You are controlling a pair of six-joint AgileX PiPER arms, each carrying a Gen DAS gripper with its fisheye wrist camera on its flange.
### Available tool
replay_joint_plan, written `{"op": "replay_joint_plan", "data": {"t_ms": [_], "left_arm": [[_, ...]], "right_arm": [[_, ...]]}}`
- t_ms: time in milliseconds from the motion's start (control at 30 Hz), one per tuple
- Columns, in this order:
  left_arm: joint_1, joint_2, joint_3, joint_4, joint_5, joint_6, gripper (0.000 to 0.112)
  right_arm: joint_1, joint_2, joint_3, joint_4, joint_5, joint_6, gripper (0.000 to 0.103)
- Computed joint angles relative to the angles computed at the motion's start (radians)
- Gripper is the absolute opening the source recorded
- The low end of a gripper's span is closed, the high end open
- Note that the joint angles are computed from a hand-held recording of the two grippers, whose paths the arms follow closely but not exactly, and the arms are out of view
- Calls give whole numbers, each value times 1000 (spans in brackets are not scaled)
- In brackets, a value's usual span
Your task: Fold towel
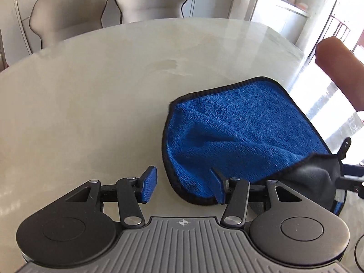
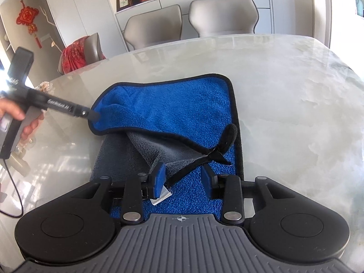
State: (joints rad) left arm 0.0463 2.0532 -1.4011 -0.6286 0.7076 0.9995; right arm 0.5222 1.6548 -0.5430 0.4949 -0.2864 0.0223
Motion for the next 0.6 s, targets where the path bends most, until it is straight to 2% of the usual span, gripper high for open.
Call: {"op": "replay_joint_plan", "data": {"t_ms": [100, 167, 233, 333, 367, 500, 600], "left_arm": [[1, 17, -30, 4, 32, -10, 50], [-1, 17, -38, 11, 48, -2, 33], [-7, 27, -65, 36, 85, -5, 31], [-8, 27, -73, 44, 108, 10, 13], [-6, 25, -75, 39, 117, 13, 10], [8, 35, -108, 6, 154, 4, 5], [5, 33, -137, -2, 176, 3, 5]], "right_arm": [[4, -5, 3, 21, -3, -22, 36], [8, -9, 7, 44, -14, -41, 36], [10, -13, 14, 52, -34, -43, 36], [-3, -8, 21, 2, -56, 7, 40], [-6, -3, 19, 9, -56, 3, 41], [-32, 7, 25, -48, -69, 88, 41], [-57, 19, 49, -167, -131, 230, 41]]}}
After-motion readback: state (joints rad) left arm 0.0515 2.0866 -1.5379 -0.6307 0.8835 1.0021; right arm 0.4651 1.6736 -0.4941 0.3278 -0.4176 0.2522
